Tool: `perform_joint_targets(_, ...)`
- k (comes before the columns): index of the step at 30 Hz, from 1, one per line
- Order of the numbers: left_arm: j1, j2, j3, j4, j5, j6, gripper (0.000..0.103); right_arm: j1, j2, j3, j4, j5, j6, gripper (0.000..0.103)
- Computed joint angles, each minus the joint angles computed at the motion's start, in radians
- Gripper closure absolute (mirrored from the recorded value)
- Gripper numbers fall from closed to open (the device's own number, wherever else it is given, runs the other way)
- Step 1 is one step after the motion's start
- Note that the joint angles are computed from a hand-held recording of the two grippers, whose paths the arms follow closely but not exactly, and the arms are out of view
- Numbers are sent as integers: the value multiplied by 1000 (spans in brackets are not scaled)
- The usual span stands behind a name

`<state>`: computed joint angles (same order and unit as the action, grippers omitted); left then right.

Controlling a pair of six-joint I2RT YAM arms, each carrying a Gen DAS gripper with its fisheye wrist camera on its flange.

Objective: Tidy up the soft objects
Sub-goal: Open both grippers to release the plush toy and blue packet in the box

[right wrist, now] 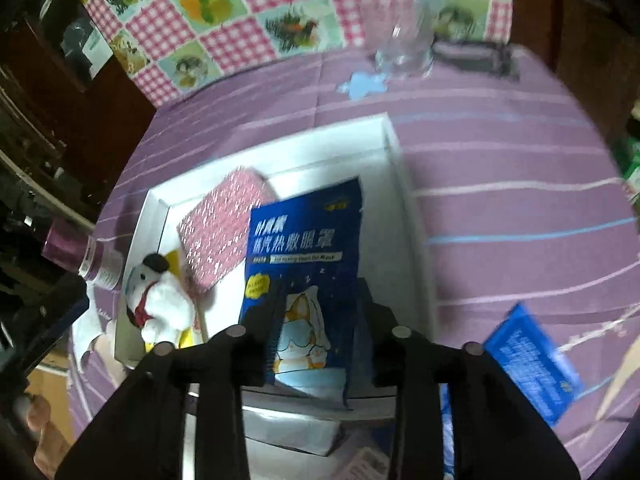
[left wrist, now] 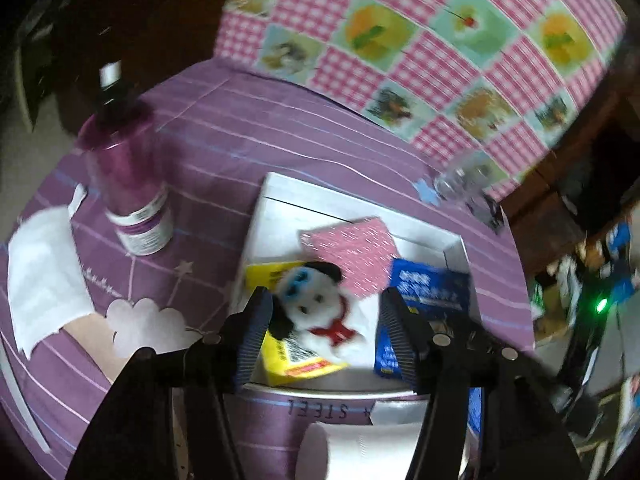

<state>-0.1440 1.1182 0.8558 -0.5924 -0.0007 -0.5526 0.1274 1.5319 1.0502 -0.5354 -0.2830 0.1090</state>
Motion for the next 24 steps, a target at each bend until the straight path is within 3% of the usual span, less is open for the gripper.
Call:
perform_joint_targets(3, -61, 36, 32, -23, -37, 4, 46, -18, -46, 5, -19, -8, -12, 50)
perform_joint_targets(11, -149, 85, 73, -68, -102, 16, 46, -55, -102, 46, -101, -34, -57, 49)
perform_joint_targets(16, -197, 62, 62, -35, -150, 41, 46, -67, -65, 70, -145, -66, -57, 48)
perform_joint_targets(20, -223, 7, 23, 21, -173, 23, 46, -74, -127, 37, -102, 9, 18, 48)
perform_joint_targets(24, -237, -44, -5, 50, -185, -1, 46, -72, -203, 39, -134, 93, 41, 48)
